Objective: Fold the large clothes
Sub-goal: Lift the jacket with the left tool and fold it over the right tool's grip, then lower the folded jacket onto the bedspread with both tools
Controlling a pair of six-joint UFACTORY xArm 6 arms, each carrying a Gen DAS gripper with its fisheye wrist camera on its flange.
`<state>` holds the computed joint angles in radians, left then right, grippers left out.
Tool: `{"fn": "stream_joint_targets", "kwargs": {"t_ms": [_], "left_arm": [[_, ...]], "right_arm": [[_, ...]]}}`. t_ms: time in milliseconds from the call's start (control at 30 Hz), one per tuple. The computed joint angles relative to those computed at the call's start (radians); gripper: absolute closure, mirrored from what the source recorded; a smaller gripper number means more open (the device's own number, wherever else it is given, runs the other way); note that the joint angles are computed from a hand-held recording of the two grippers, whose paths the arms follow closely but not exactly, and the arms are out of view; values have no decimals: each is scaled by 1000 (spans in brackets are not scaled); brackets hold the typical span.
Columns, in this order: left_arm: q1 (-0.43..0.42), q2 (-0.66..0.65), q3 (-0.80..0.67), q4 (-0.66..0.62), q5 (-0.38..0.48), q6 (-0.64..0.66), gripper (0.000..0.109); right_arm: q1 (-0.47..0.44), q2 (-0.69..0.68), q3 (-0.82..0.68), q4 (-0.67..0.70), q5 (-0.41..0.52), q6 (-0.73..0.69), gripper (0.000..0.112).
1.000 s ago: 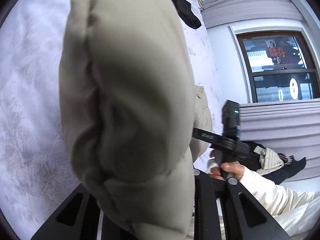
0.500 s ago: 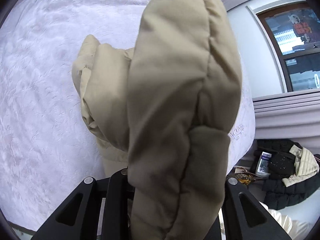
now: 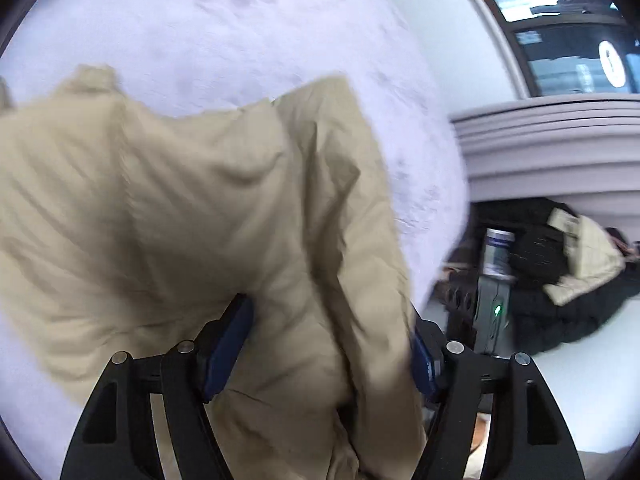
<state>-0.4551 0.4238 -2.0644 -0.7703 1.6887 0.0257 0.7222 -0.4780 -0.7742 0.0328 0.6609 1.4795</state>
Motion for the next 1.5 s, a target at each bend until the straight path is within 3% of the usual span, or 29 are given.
{"fn": "stream_joint_targets", "kwargs": {"t_ms": [100, 133, 167, 233, 367, 467, 533, 567, 600, 633, 667, 733, 833, 900, 967, 1100, 1300, 1500], "left_arm": [[-30, 67, -54, 22, -23, -15, 37], [-40, 84, -78, 34, -23, -28, 37], [-50, 83, -72, 38, -36, -36, 37], [-77, 65, -18, 45, -81, -37, 37], [-120, 162, -116, 70, -110, -60, 37], [-97, 193, -167, 106, -80, -35, 37], [-101, 191, -220, 135, -75, -30, 37], [-101, 162, -205, 150, -105, -2, 37], [-104, 121, -170, 175, -150, 29, 37], [-103, 74, -123, 212, -208, 60, 37], [-99, 9, -45, 261, -292, 89, 37], [-83, -90, 86, 344, -430, 99, 37], [-48, -158, 222, 487, -549, 54, 37], [-37, -136, 247, 565, -561, 12, 37], [-37, -108, 260, 561, -585, -5, 37], [-104, -21, 209, 597, -648, -23, 37], [-198, 188, -42, 622, -610, -74, 37], [-230, 278, -154, 672, -564, -115, 37]], "right_arm": [[42, -67, 24, -73, 41, 101, 91], [62, -87, 25, -109, 53, 141, 74], [76, -107, 29, -143, 55, 176, 46], [113, -129, 27, -248, 23, 269, 31], [116, -125, 8, -304, -83, 264, 31], [89, -67, -35, -226, -144, 130, 31], [89, 18, -109, -210, -114, 103, 31], [84, 56, -155, -188, -48, 76, 34], [80, 80, -187, -187, 0, 62, 41], [74, 107, -215, -190, 38, 46, 78], [71, 135, -251, -182, 90, 28, 96], [75, 139, -269, -215, 150, 36, 98], [97, 143, -312, -281, 267, 22, 99], [137, 88, -278, -325, 341, 40, 99], [137, 64, -263, -330, 367, 40, 99], [147, 8, -212, -325, 411, 96, 99], [102, -121, -30, -294, 404, 112, 99], [3, -261, 139, -159, 274, 46, 98]]}}
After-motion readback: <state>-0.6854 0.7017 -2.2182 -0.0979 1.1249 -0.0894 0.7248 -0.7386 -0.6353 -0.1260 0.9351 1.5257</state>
